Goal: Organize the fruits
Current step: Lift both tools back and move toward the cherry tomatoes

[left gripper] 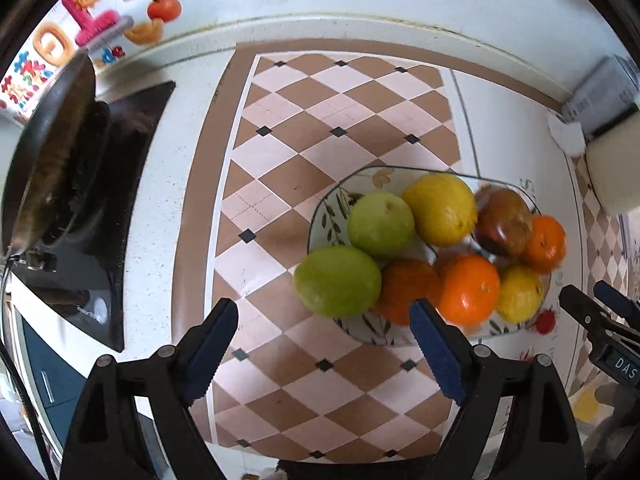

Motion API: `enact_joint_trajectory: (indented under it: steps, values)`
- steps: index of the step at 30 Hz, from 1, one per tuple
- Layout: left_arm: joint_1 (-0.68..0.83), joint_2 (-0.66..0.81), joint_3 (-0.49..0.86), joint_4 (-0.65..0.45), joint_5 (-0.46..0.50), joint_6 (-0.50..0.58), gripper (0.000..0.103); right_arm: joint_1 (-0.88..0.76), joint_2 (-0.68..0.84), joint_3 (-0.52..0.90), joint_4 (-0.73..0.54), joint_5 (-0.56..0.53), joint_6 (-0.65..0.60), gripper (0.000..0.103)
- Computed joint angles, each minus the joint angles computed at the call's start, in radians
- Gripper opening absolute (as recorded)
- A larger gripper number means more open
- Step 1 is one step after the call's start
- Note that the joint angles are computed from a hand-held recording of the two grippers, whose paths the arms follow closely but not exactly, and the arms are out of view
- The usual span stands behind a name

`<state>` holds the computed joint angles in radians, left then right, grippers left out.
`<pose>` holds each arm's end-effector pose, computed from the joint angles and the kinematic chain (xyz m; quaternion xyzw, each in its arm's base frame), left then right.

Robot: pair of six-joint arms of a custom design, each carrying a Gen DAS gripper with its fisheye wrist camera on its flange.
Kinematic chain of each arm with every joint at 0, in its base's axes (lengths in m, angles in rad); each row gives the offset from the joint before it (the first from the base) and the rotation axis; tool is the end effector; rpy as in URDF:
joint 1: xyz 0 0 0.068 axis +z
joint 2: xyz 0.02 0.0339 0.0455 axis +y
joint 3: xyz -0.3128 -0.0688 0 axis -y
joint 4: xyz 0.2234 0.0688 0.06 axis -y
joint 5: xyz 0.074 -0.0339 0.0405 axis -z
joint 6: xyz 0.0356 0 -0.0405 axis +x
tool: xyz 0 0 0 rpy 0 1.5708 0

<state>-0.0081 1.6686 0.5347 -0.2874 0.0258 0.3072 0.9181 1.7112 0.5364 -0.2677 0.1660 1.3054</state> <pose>0.2157 -0.0027 0.1394 0.1575 0.9846 -0.0016 0.0758 0.1378 0.1706 0.1320 0.1966 0.9749 0.0206 0.1025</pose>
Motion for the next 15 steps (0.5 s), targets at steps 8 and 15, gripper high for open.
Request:
enact_joint_trajectory:
  steps: [8, 15]
  values:
    - [0.045, -0.287, -0.082, -0.114, 0.074, 0.065, 0.088, 0.250, -0.108, 0.098, -0.252, 0.102, 0.263, 0.091]
    - [0.150, -0.534, -0.042, -0.360, 0.168, 0.182, 0.088, 0.478, -0.139, 0.282, -0.550, 0.199, 0.499, 0.091]
